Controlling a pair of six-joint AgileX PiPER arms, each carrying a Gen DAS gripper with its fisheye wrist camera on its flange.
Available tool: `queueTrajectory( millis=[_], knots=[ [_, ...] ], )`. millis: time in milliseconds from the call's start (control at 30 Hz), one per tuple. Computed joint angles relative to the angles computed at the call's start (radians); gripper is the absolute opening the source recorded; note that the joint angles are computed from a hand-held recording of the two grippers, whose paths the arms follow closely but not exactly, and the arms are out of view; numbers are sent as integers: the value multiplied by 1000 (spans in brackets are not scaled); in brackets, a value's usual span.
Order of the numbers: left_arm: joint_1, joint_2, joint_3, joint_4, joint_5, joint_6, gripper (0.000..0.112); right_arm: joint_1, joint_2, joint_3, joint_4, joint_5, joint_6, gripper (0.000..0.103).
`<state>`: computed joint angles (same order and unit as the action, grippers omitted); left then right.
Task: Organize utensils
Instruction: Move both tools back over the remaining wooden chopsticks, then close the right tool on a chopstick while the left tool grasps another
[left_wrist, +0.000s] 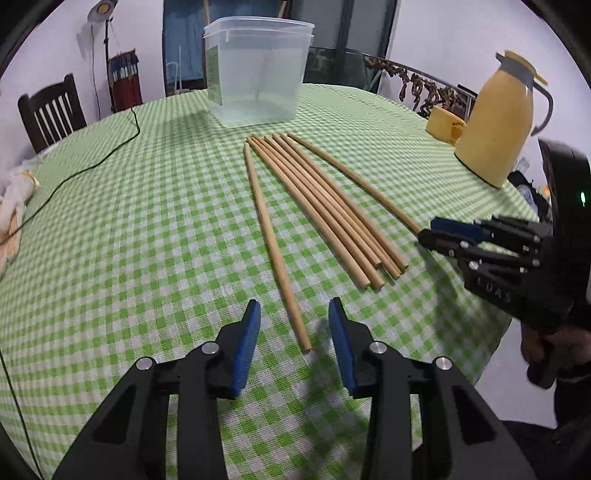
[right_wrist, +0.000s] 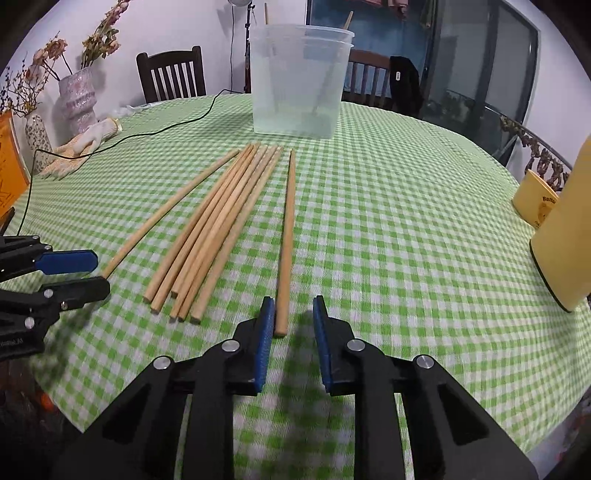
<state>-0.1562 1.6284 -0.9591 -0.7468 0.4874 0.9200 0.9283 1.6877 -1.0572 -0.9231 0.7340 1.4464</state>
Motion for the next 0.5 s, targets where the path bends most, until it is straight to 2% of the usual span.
queueTrajectory(
  millis=[67, 100, 200, 400, 467, 500],
  knots=[
    [0, 3, -11, 29, 15, -29, 29, 9, -2, 6, -11, 4, 16, 22],
    [3, 4, -23, 38, 46, -34, 28, 14, -2, 6, -11, 8, 11, 22],
    [0, -6, -22, 11, 90, 16, 28, 28, -10, 20, -22, 2, 12, 22],
    [-22, 1, -21, 54, 62, -48, 25, 30, -36, 70, -71, -41, 82, 22],
    [-45, 0, -23, 116, 29, -127, 19, 36, -38, 79, -91, -41, 109, 22],
    [-50, -1, -23, 131, 22, -140, 12, 39, -38, 83, -103, -40, 127, 22]
  ],
)
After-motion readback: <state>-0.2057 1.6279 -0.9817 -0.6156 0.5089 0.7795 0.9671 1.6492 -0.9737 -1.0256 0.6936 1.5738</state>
